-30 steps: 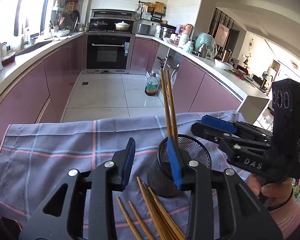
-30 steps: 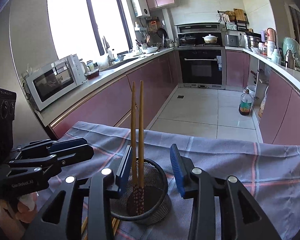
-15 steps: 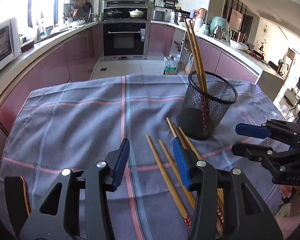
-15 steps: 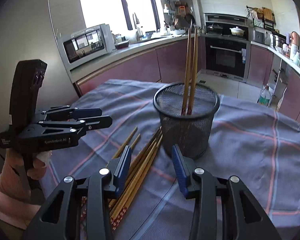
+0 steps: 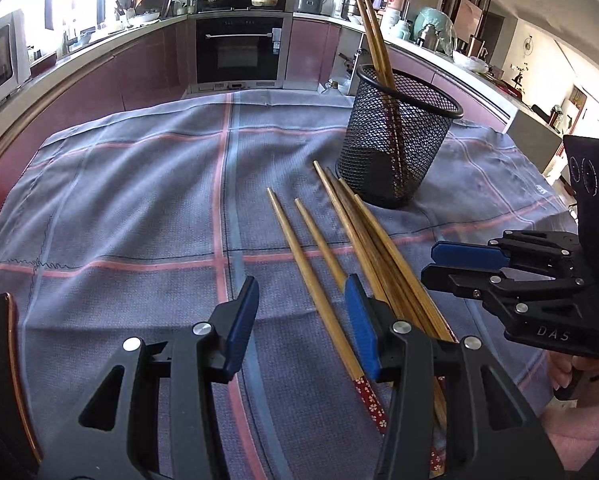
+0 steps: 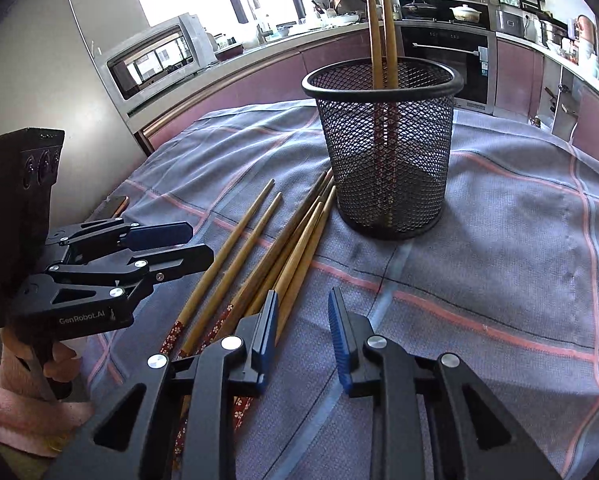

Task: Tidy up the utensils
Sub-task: 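Move both open grippers back down to the chopstick pile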

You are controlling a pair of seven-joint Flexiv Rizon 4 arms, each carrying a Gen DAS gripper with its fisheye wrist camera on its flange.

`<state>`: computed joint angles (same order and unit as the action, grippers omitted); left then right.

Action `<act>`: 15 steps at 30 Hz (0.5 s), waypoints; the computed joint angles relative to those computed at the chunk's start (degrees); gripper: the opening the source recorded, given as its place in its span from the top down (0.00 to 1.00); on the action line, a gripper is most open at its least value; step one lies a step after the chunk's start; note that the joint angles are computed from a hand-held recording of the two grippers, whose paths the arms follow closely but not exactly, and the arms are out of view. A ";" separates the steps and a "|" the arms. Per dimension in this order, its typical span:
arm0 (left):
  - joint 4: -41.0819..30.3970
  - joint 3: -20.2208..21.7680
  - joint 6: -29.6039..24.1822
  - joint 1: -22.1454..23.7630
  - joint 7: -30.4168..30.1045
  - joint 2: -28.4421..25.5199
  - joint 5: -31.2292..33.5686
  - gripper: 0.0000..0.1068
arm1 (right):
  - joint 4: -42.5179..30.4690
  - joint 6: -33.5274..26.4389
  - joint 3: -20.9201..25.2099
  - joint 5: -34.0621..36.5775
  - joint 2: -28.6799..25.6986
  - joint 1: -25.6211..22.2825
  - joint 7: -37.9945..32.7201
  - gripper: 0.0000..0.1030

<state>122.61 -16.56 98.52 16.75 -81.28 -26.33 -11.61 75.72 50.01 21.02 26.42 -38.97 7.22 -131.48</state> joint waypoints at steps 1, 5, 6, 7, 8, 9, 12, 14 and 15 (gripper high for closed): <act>-0.05 0.06 -0.16 -0.12 0.01 -0.01 0.00 0.59 | -0.06 -0.06 -0.10 -0.13 -0.06 0.10 0.07 0.80; -0.38 0.22 -0.78 -0.50 0.47 -0.38 -0.03 0.60 | 0.41 0.72 -0.39 -0.67 0.09 0.61 0.38 0.80; -0.39 -0.05 -0.90 -0.28 0.70 -0.45 -0.05 0.60 | 0.73 1.27 -0.50 -0.92 0.21 0.81 0.34 0.80; -0.49 -0.11 -1.14 -0.27 0.85 -0.54 -0.15 0.61 | 0.92 1.59 -0.56 -1.14 0.27 0.87 0.34 0.80; -0.59 -0.16 -1.42 -0.25 0.99 -0.66 -0.32 0.61 | 1.19 2.05 -0.68 -1.43 0.35 1.10 0.50 0.80; -0.73 -0.47 -1.76 -0.07 1.17 -0.83 -0.54 0.62 | 1.60 2.77 -0.86 -1.85 0.49 1.41 0.65 0.80; -0.88 -0.79 -1.75 0.02 1.71 -1.18 -0.92 0.62 | 2.14 3.99 -0.93 -2.95 0.61 1.83 1.04 0.80; -0.91 -1.37 -1.75 0.45 2.09 -1.31 -1.07 0.62 | 1.88 3.80 -0.70 -3.32 0.36 1.85 1.62 0.80; -0.97 -1.65 -1.82 0.68 2.25 -1.41 -1.15 0.62 | 1.49 3.17 -0.43 -3.33 0.16 1.64 1.74 0.80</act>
<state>121.64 -18.21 96.69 17.43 -79.03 -27.74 -12.77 77.21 53.17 20.59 23.09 -38.82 8.86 -129.74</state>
